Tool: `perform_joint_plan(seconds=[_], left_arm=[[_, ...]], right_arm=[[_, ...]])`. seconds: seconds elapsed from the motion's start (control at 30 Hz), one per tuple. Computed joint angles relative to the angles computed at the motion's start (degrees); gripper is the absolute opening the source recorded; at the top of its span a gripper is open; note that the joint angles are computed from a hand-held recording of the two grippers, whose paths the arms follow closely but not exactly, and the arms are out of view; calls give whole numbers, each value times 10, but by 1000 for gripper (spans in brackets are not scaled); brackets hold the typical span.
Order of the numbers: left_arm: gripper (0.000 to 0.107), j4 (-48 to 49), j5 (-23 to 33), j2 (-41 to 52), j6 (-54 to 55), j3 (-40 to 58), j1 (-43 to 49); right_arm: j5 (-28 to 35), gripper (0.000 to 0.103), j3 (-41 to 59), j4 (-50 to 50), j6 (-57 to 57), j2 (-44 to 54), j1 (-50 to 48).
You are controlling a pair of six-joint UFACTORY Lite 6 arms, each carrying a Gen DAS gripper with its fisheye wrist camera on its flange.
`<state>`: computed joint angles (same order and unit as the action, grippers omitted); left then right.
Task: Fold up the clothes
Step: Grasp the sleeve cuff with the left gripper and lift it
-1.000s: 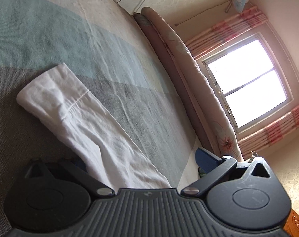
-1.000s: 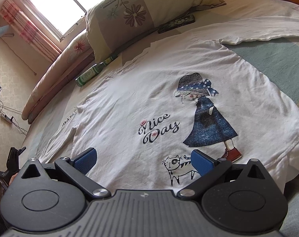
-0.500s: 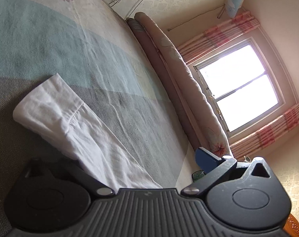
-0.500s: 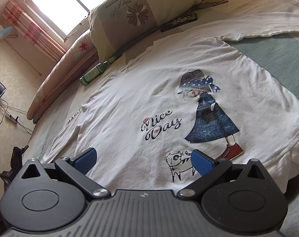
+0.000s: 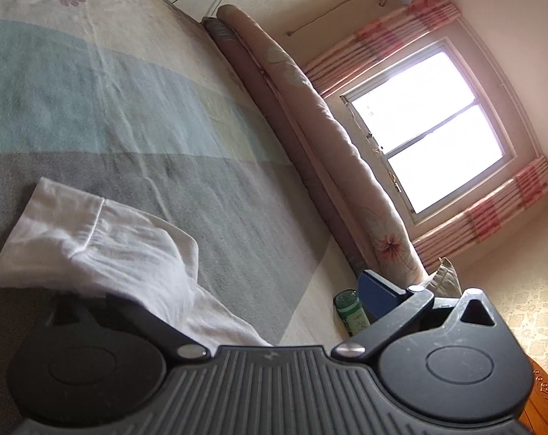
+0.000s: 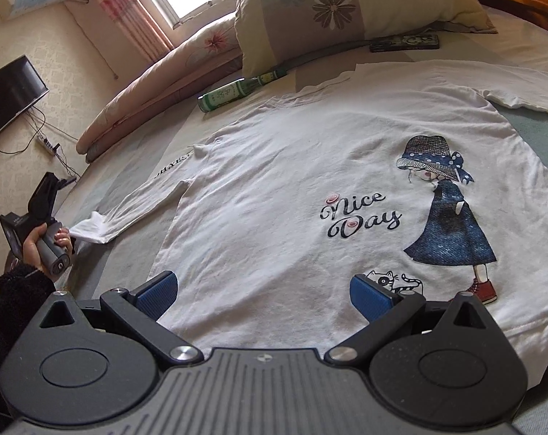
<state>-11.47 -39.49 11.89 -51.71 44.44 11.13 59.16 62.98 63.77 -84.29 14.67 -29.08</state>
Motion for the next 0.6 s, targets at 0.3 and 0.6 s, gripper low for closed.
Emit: perform_joint_plan(seconds=[0.3,0.6], left_arm=[[102,-15,67,-12,54,84,-46],[102,-65,154,44,142,224,-110]], right_arm=[[-34,103,6,-43,3,-15,31],[-66,103,40,-99,24,-35,67]])
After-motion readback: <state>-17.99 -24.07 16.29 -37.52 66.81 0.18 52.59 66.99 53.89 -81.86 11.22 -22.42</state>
